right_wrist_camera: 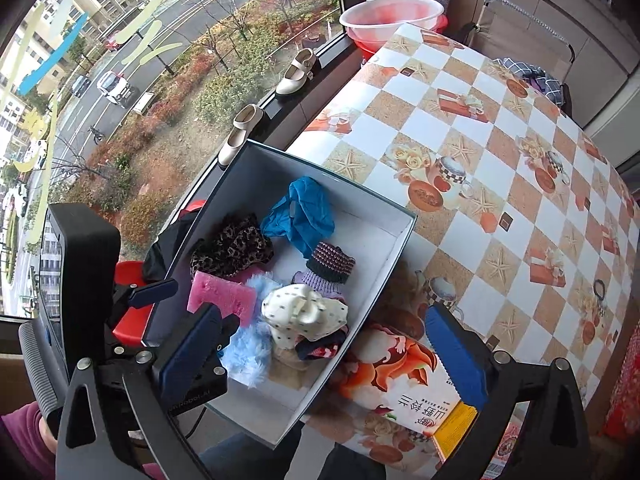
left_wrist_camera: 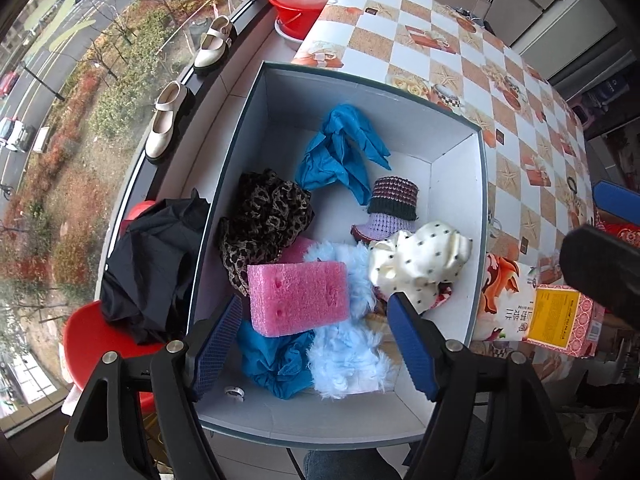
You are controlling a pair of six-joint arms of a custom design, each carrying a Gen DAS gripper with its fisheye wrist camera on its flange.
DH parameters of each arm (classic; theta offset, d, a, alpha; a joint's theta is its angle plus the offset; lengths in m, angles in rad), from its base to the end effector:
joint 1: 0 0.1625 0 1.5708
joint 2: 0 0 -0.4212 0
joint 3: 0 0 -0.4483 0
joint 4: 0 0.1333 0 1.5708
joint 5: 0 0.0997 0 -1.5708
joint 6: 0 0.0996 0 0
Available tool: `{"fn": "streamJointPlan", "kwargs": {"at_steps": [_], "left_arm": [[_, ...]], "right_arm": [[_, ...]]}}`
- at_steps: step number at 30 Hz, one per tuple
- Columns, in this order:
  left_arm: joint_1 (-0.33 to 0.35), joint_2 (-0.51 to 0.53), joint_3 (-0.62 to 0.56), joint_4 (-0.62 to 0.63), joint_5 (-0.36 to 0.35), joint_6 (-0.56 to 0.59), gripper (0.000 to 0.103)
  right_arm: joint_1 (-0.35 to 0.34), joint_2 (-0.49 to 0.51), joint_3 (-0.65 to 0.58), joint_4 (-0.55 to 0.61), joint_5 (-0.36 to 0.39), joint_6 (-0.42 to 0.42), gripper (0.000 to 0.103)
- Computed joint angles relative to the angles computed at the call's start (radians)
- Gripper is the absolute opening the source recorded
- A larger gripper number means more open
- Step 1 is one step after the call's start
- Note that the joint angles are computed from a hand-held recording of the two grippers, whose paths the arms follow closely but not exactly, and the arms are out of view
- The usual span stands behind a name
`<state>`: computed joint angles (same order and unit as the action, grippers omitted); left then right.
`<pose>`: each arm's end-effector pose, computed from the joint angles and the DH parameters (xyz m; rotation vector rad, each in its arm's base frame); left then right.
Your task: Organize soft objects
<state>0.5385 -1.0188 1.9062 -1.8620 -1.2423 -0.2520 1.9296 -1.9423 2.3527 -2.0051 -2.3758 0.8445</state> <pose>-0.3732 -0.4156 0.0395 1.0706 2.2681 0.3677 0.1838 -0.3150 0.3095 -0.5944 -2.3480 0.6075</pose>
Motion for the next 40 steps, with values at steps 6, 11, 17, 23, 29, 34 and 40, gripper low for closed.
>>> {"fn": "streamJointPlan", "kwargs": {"at_steps": [6, 11, 17, 23, 29, 34, 40], "left_arm": [[0.000, -0.004, -0.002, -0.004, -0.012, 0.001, 0.078], [-0.003, -0.009, -0.001, 0.000, -0.005, 0.002, 0.078], [-0.002, -0.015, -0.001, -0.001, -0.007, 0.007, 0.078], [-0.009, -0.023, 0.005, -0.001, 0.012, 0.027, 0.079], [-0.010, -0.032, 0.012, 0.002, 0.010, 0.042, 0.079], [-0.006, -0.033, 0.015, 0.012, 0.018, 0.041, 0.079], [0.006, -0.082, 0.056, -0.116, -0.023, 0.087, 0.080]], "right_arm": [[0.025, -0.008, 0.009, 0.006, 0.001, 0.048, 0.102], [0.024, -0.002, 0.007, 0.023, 0.005, 0.068, 0.102], [0.025, 0.009, 0.000, 0.026, 0.011, 0.076, 0.102], [0.029, 0.022, -0.004, 0.024, 0.015, 0.083, 0.102], [0.026, 0.030, -0.004, 0.023, 0.021, 0.098, 0.102], [0.024, 0.039, -0.007, 0.020, 0.024, 0.103, 0.102], [0.024, 0.040, -0.005, 0.016, 0.021, 0.114, 0.102]]}}
